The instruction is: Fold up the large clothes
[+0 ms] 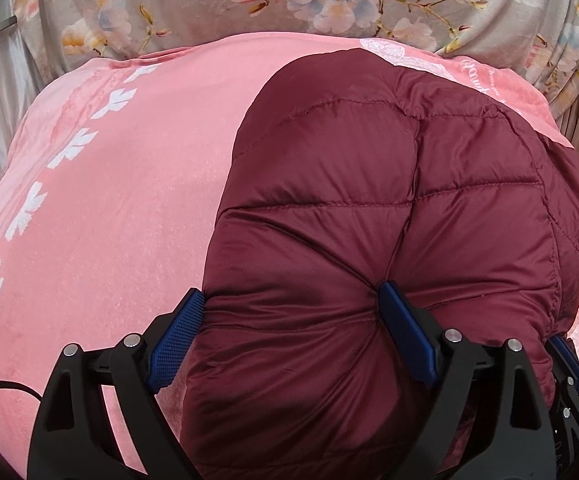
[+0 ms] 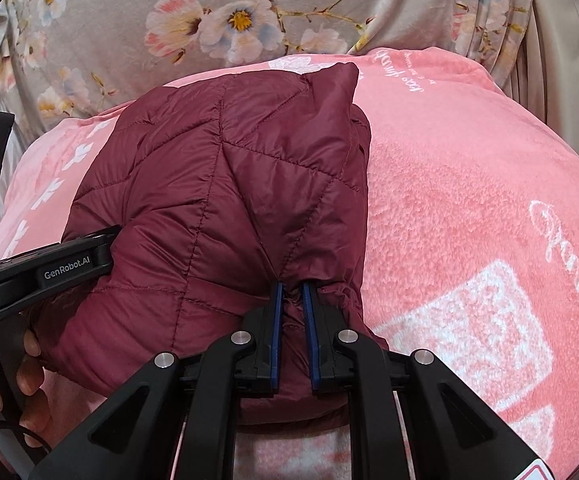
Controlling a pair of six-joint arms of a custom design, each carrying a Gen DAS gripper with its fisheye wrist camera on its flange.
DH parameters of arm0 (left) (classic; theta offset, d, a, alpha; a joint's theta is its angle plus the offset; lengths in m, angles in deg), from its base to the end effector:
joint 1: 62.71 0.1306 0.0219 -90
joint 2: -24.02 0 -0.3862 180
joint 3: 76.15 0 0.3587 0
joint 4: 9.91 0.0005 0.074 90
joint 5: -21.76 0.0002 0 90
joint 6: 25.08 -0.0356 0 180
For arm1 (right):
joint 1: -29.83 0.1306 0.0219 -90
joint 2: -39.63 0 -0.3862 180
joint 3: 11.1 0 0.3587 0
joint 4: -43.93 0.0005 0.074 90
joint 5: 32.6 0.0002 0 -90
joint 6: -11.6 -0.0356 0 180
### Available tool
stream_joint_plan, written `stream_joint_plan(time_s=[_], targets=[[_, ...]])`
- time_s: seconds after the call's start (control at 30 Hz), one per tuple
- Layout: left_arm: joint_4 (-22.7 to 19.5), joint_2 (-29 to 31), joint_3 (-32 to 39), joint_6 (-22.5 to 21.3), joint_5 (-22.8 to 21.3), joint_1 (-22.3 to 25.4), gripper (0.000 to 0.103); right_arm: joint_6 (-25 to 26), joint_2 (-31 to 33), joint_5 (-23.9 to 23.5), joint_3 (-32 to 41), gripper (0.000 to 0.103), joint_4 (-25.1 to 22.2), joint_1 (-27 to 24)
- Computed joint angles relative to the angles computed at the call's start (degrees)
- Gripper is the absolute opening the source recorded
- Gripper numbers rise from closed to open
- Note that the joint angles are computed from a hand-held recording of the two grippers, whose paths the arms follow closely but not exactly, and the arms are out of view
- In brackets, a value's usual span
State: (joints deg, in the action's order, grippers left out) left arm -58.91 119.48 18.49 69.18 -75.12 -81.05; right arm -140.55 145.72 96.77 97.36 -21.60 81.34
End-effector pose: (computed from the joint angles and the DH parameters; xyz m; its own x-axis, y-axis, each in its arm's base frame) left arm 0.4641 -0.1499 0.4262 -0.7410 0.1679 -0.6502 0.1845 0.9819 0.0433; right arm 0.3498 0.4028 0.4258 -0.6368 0.2974 -0.7114 0.2916 0.9470 0.1348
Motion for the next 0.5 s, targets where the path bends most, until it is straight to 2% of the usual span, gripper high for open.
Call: stream_joint_plan(time_s=[0.1,0.17,0.2,0.27,0.33,0.37,0.4,0.43,0.5], targets=[[0.9,-0.2,-0.6,0.1,-0.5,-0.2,0.087,-0.1,-0.1,-0.1,-0.2,0.012,0.4,0.0],[1.4,-0.4,-0.9,0.2,-0.1,-0.1,0.087,-0.1,-1.3,-0.6,-1.9,0.012,2.7,0.0],[1.1,-0.4,-0.8,0.3,0.7,0.2,0.087,-0.1,-2.1,-1.0,-3.1,0.012,4.5,-0.2],[-2.4,-0.2,1.2,0.8,5.8,2.2,0.087,-1.3,-4.8,-1.8,-6.2,0.016,8.3,-0.2],[-4.6,-0.3,2.8,1.5,10.8,4.5,0.085,-1.6,-7.6,-2.5,-8.4,0.034,11.8,-0.4],[-4.8,-0.5,3.5,1.9,13.0,5.8,0.086,-1.9,-8.7,-2.2,-8.9,0.052,13.0,-0.5],[-5.1,-0.3,4.3,2.2,14.4,6.6,0.087,-2.2,-9.3,-1.6,-8.6,0.064,13.2,-0.8],[-5.8,0.3,5.7,2.5,16.5,7.8,0.092,-2.5,-9.8,-0.7,-8.4,0.067,13.5,-1.2],[-7.6,2.1,8.5,4.1,21.3,9.8,0.094,-2.2,-10.8,-1.3,-8.7,0.073,15.7,-3.0]])
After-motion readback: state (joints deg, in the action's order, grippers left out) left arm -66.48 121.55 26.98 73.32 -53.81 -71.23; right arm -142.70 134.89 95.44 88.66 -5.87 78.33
